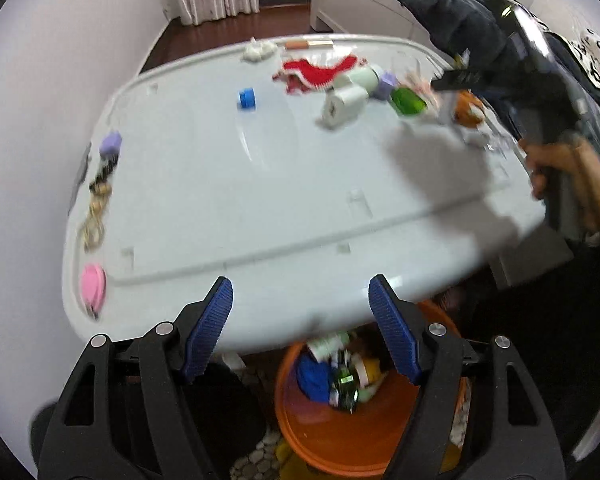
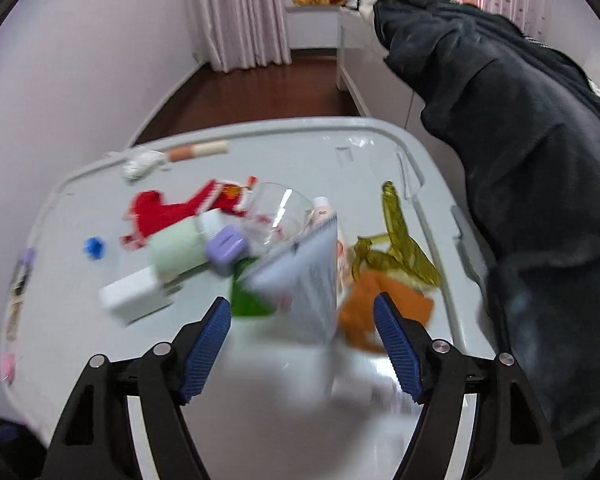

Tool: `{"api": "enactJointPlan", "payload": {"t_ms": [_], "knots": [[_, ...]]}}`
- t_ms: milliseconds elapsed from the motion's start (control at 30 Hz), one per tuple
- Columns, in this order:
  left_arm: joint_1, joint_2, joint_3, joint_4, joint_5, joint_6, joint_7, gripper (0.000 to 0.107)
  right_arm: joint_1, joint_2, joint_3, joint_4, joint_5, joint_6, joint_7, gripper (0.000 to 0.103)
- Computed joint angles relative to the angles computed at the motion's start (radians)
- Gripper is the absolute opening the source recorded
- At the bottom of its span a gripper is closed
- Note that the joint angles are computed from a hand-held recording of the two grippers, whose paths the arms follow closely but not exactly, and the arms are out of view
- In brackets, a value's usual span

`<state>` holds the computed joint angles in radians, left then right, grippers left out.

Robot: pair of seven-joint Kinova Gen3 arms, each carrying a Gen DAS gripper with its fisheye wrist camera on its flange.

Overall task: Collect trash
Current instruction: 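Grasp the white-blue tube with the right gripper while the left grasps the white charger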

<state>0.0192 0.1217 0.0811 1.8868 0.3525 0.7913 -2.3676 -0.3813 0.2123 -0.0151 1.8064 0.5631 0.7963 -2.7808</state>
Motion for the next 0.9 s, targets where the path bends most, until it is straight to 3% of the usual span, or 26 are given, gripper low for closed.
{"api": "enactJointPlan", "payload": {"t_ms": [33, 133, 167, 200, 300, 400, 533, 633, 667, 767, 900], "knots": [[0.014, 0.012, 0.005, -0.017, -0.018, -0.007, 0.031, 0.069, 0.018, 0.028, 0.004, -0.011, -0.008, -0.008, 0.020, 0.045], [0.056, 0.055, 0.025, -0.066, -0.047, -0.040, 0.098, 0.069, 0.043, 0.031, 0.013, -0.011, -0.058, -0.036, 0.068, 0.042], [0.084, 0.068, 0.030, -0.072, -0.067, -0.074, 0.121, 0.069, 0.048, 0.017, 0.009, -0.002, -0.068, -0.046, 0.078, 0.026], [0.094, 0.081, 0.044, -0.076, -0.077, -0.102, 0.129, 0.069, 0.039, -0.007, 0.015, 0.015, -0.067, -0.061, 0.075, 0.022], [0.174, 0.141, 0.052, -0.096, -0.156, -0.218, 0.183, 0.069, 0.057, -0.115, -0.012, 0.081, -0.100, -0.120, 0.061, 0.021], [0.211, 0.222, 0.069, -0.142, -0.201, -0.281, 0.216, 0.069, 0.059, -0.209, -0.048, 0.148, -0.070, -0.178, 0.008, 0.021], [0.197, 0.331, 0.123, -0.237, -0.178, -0.283, 0.218, 0.069, 0.093, -0.311, -0.128, 0.238, -0.006, -0.249, -0.099, 0.022], [0.260, 0.383, 0.093, -0.282, -0.231, -0.296, 0.259, 0.068, 0.124, -0.316, -0.151, 0.260, -0.025, -0.287, -0.094, 0.022], [0.280, 0.409, 0.081, -0.300, -0.259, -0.293, 0.270, 0.049, 0.130, -0.310, -0.143, 0.260, -0.062, -0.300, -0.060, 0.022], [0.284, 0.410, 0.085, -0.289, -0.275, -0.321, 0.312, 0.029, 0.145, -0.297, -0.141, 0.253, -0.120, -0.311, 0.002, 0.022], [0.277, 0.366, 0.081, -0.245, -0.278, -0.316, 0.351, 0.024, 0.152, -0.288, -0.159, 0.246, -0.101, -0.317, -0.013, 0.022]]}}
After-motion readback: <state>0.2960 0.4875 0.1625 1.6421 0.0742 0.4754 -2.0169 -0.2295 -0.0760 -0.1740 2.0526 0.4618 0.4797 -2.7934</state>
